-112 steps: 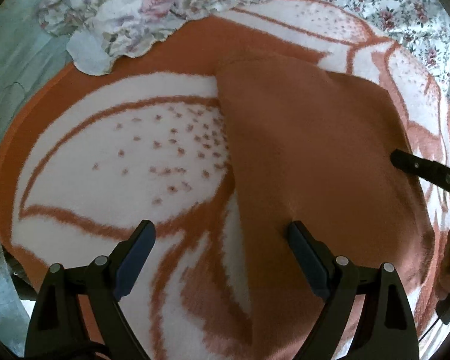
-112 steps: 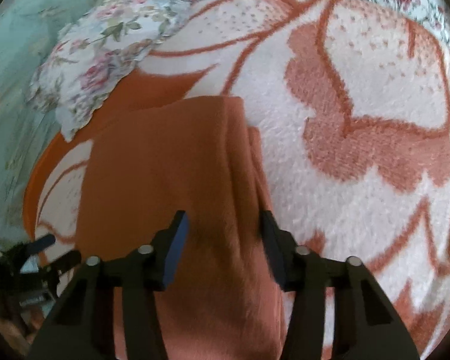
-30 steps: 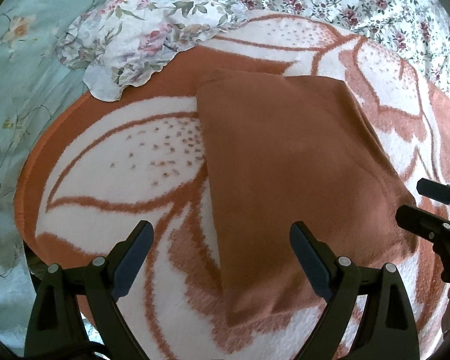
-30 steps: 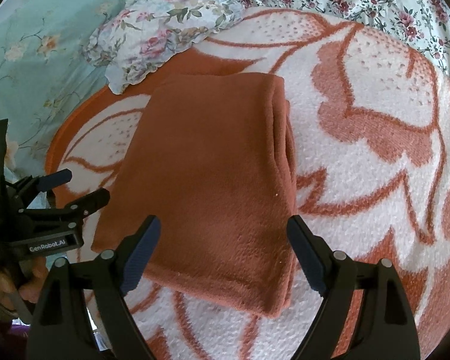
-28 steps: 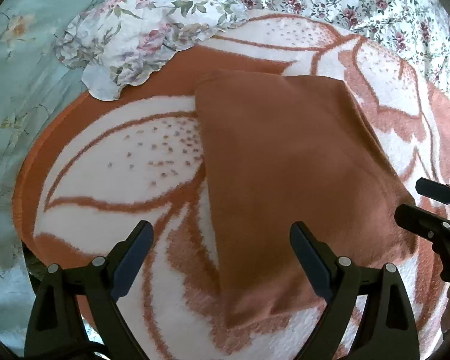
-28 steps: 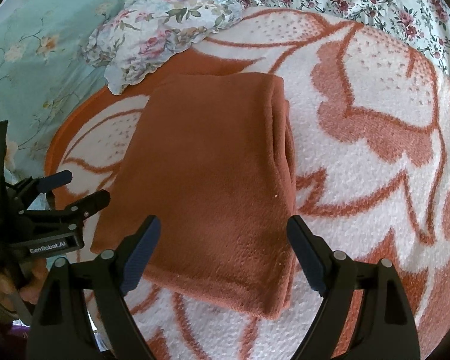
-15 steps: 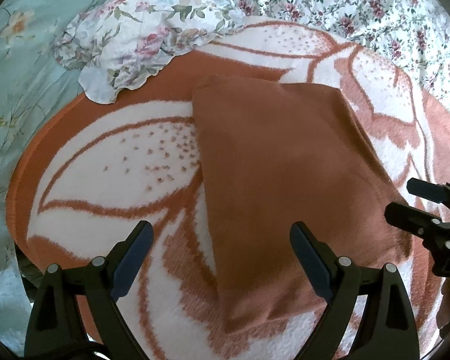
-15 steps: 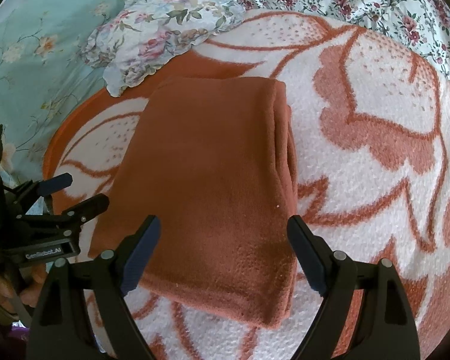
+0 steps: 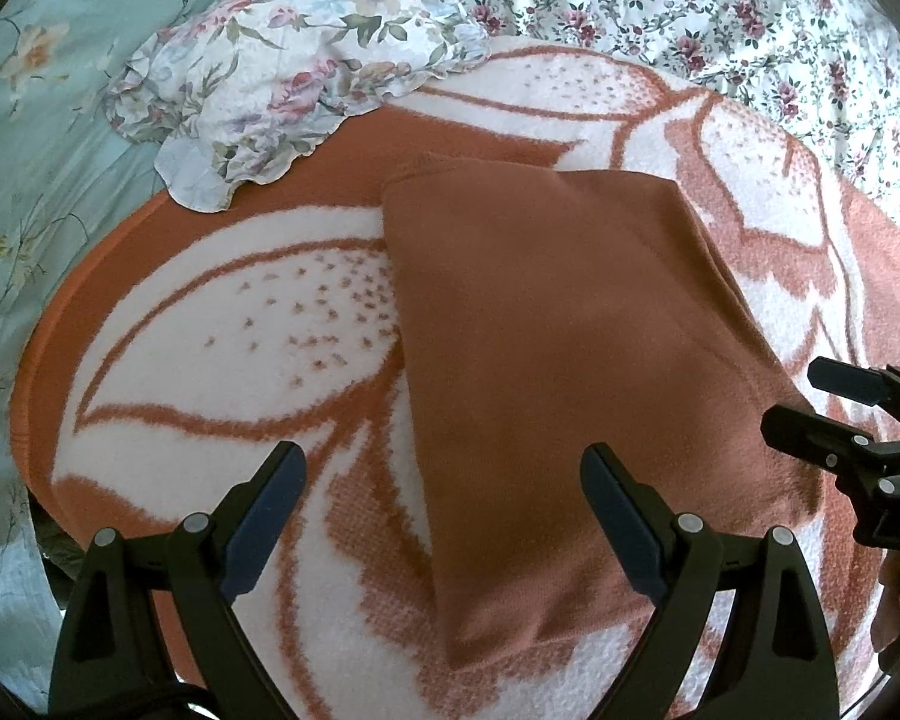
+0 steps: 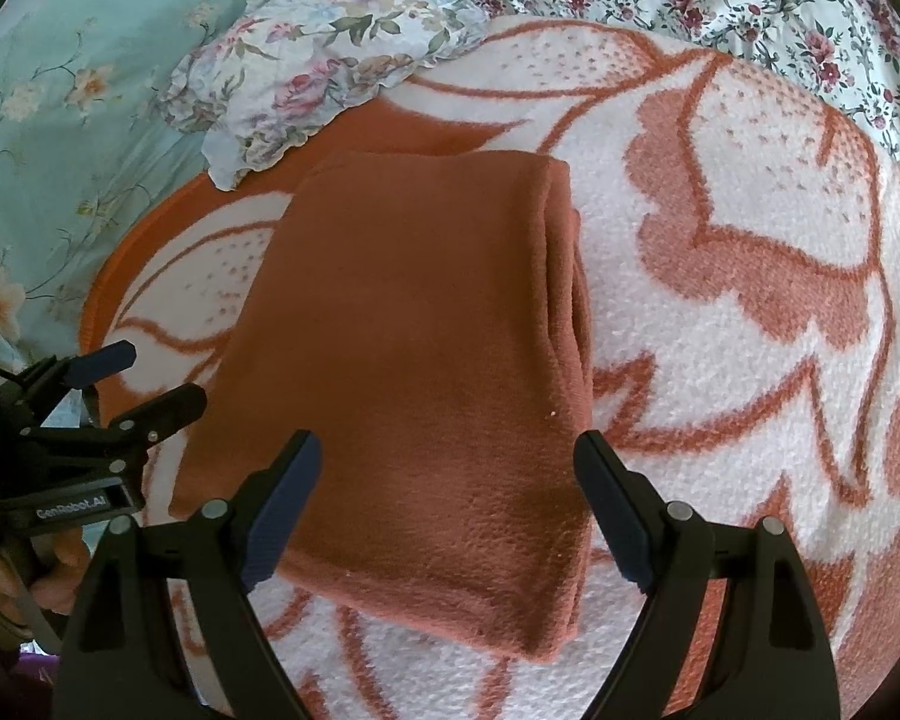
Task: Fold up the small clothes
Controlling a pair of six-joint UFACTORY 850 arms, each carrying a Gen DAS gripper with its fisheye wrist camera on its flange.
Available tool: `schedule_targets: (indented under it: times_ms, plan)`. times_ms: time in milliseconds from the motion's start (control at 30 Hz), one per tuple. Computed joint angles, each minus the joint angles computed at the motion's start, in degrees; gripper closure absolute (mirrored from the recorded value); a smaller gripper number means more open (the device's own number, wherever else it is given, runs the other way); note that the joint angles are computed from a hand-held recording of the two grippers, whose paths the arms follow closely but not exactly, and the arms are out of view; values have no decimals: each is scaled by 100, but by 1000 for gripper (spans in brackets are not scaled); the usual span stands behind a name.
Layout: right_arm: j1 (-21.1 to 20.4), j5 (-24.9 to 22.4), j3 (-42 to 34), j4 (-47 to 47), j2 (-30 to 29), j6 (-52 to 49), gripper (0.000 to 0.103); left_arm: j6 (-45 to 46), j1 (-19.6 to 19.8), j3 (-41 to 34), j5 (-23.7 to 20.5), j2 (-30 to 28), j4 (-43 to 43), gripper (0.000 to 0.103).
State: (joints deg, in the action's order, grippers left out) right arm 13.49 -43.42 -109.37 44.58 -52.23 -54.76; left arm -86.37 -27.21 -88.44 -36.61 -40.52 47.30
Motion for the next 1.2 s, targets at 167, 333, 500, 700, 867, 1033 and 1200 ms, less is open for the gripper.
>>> schedule_targets:
  times_ms: [167,333,500,700,867,1033,1200]
  plan:
    - [-3,-19,-21,-10,-9,-5,17,-28,-11,28,-13,22,56,10]
    - [-9,-33,-45,-13,-25,4,17,-35,-17,39,-18,30,73,9]
    - [-18,-46,-66,-7,-38,-29,17,-41,-16,49,-14,40,92,9]
    - [-17,-25,-37,1,-19,-36,17,-45,-17,58,-9,45,93,9]
    - [-21,-45,-45,-14,-21,-30,17,-37,-21,70,-8,56,99,9]
    - [-25,-49,-46,-23,-22,-48,17,-18,-24,103,32,84,93,9]
    - [-43,-56,-88,-31,-54,-19,17,18,-18,119,73,92,103,9]
